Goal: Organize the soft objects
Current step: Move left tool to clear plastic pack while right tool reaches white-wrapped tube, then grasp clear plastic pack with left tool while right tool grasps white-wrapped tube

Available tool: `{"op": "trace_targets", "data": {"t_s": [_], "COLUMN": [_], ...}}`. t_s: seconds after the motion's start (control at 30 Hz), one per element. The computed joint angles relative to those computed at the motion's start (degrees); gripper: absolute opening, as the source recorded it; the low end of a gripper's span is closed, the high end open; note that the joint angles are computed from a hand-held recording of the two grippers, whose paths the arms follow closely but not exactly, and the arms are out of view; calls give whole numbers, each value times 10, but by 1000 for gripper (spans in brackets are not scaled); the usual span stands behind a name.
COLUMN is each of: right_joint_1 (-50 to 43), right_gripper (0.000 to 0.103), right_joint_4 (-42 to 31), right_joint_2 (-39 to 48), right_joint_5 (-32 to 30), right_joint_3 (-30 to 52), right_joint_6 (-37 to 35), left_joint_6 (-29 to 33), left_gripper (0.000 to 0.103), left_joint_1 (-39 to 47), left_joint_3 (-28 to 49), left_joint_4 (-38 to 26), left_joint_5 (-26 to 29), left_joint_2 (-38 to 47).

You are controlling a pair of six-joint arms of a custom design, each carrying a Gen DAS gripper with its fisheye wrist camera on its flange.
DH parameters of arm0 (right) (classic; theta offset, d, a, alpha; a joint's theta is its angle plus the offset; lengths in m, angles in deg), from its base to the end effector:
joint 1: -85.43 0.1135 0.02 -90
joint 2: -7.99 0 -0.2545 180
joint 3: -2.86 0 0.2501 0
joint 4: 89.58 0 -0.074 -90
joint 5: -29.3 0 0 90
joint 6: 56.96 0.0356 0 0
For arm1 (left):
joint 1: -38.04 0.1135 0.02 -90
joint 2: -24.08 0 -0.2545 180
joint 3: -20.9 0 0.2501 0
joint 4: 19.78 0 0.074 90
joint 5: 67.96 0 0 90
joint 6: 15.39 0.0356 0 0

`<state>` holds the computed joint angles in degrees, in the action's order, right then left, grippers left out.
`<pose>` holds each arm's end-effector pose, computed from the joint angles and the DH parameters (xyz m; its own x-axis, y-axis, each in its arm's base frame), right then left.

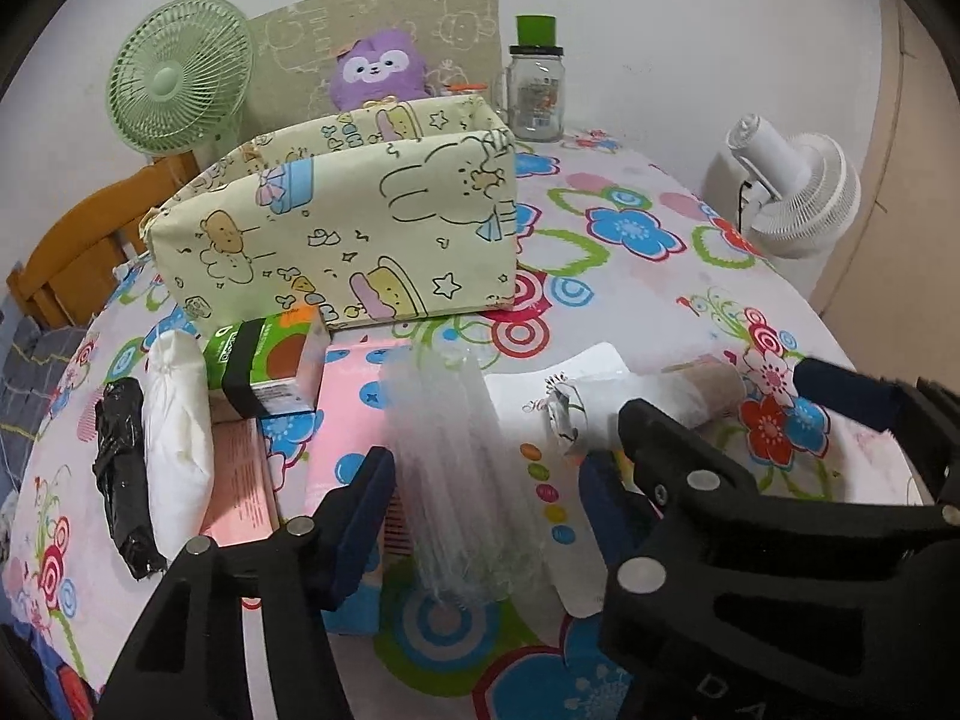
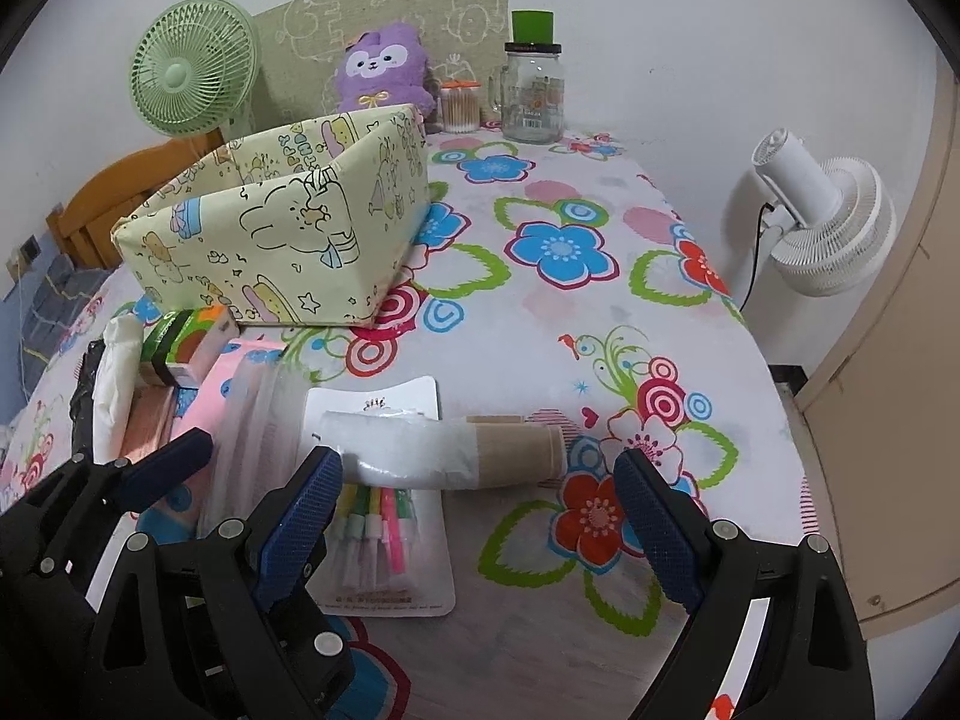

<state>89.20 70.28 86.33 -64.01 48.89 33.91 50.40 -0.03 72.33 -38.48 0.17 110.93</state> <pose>0.2460 0.0183 0.1422 -0.7925 -0.0370 -0.6087 -0.0887 0.9945 0.0550 0.2228 -0.1576 0.1359 -0.7460 0.1009 -0.6583 0.1036 0.9940 0.0349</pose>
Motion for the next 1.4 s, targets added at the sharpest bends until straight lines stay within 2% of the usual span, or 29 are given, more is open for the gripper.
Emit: {"op": "trace_targets", "data": {"t_s": [0.2,0.23,0.27,0.3,0.33,0.37,0.5,0.63,1.1,1.17,1.23,1.4], "right_joint_1": [2,3,5,8,17,24,22,17,14,13,14,16], "right_gripper": [94,95,97,99,99,99,100,100,99,98,93,91], "right_joint_4": [8,9,9,8,9,12,30,37,36,45,49,47], "right_joint_2": [17,21,27,32,40,49,76,92,157,158,155,147], "right_joint_5": [-4,-6,-8,-6,6,15,9,14,-3,-5,0,0], "right_joint_3": [6,8,11,13,16,17,19,29,86,84,81,78], "right_joint_6": [5,4,4,3,1,-2,10,21,47,46,46,44], "left_joint_6": [-2,-7,-10,-9,-7,0,8,11,44,48,50,52], "left_gripper": [63,59,48,43,43,43,42,37,28,27,27,26], "left_joint_1": [20,22,22,28,34,28,31,53,78,77,77,80], "left_joint_3": [-11,-16,-17,-10,-14,-21,-24,-24,5,4,6,6], "left_joint_4": [14,16,11,0,8,18,24,27,30,32,32,32], "left_joint_5": [36,42,45,66,81,69,76,105,122,116,116,124], "left_joint_2": [-6,-11,-14,-5,-1,-3,-4,-10,13,11,12,10]}}
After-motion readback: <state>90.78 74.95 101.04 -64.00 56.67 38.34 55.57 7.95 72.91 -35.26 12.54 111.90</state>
